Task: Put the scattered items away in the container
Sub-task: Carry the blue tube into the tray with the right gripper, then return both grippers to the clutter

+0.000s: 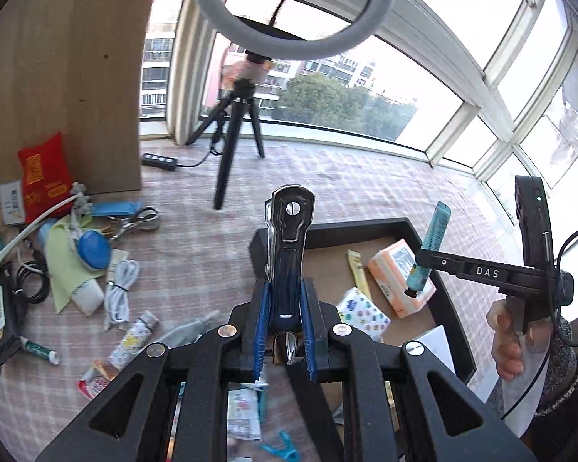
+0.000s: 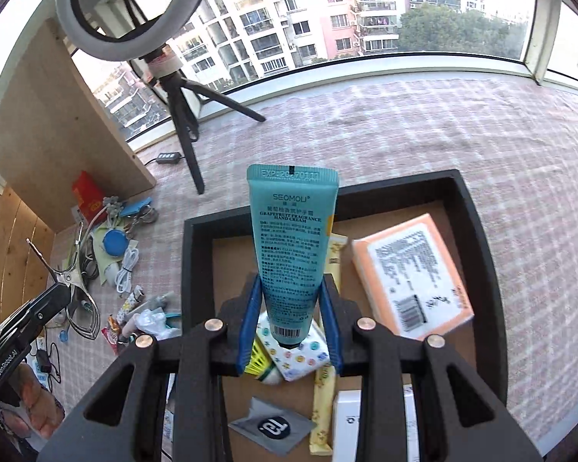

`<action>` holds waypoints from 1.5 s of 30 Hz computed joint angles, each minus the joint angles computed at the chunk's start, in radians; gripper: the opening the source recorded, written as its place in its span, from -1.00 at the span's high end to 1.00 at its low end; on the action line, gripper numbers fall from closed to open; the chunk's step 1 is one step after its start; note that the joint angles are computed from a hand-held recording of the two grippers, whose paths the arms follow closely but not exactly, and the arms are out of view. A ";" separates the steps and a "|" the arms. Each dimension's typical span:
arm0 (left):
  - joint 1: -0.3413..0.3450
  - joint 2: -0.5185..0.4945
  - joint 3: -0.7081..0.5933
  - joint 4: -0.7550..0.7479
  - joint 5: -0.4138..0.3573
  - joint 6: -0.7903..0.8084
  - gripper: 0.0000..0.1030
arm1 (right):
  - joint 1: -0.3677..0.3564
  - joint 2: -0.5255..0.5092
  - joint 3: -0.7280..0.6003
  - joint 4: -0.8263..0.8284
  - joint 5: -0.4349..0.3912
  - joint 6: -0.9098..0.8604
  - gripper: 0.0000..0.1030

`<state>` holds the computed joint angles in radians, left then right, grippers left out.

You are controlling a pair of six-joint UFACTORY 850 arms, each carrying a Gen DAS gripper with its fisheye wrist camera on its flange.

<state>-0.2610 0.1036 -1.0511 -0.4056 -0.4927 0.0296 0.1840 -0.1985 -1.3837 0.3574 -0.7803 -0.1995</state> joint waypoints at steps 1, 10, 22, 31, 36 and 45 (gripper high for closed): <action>-0.026 -0.010 -0.008 0.008 0.002 -0.010 0.71 | -0.014 0.007 0.009 -0.012 0.002 0.005 0.43; -0.212 -0.056 -0.043 0.149 0.004 -0.121 -0.01 | -0.086 0.057 0.071 -0.050 0.025 -0.023 0.13; -0.139 0.020 0.043 0.256 -0.003 -0.248 0.03 | -0.037 0.063 0.078 0.040 0.023 -0.097 0.07; 0.036 0.132 0.198 0.294 -0.033 -0.319 0.08 | 0.104 -0.011 0.023 0.088 -0.012 -0.135 0.07; 0.137 0.171 0.260 0.337 -0.066 -0.301 0.08 | 0.198 -0.078 -0.033 0.107 -0.036 -0.135 0.07; 0.285 0.168 0.312 0.308 -0.081 -0.124 0.08 | 0.344 -0.246 -0.193 0.107 -0.100 -0.046 0.07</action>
<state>0.0245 0.2719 -0.7388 -0.0971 -0.5734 -0.0939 0.5279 -0.4449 -1.5769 0.4647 -0.8806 -0.2452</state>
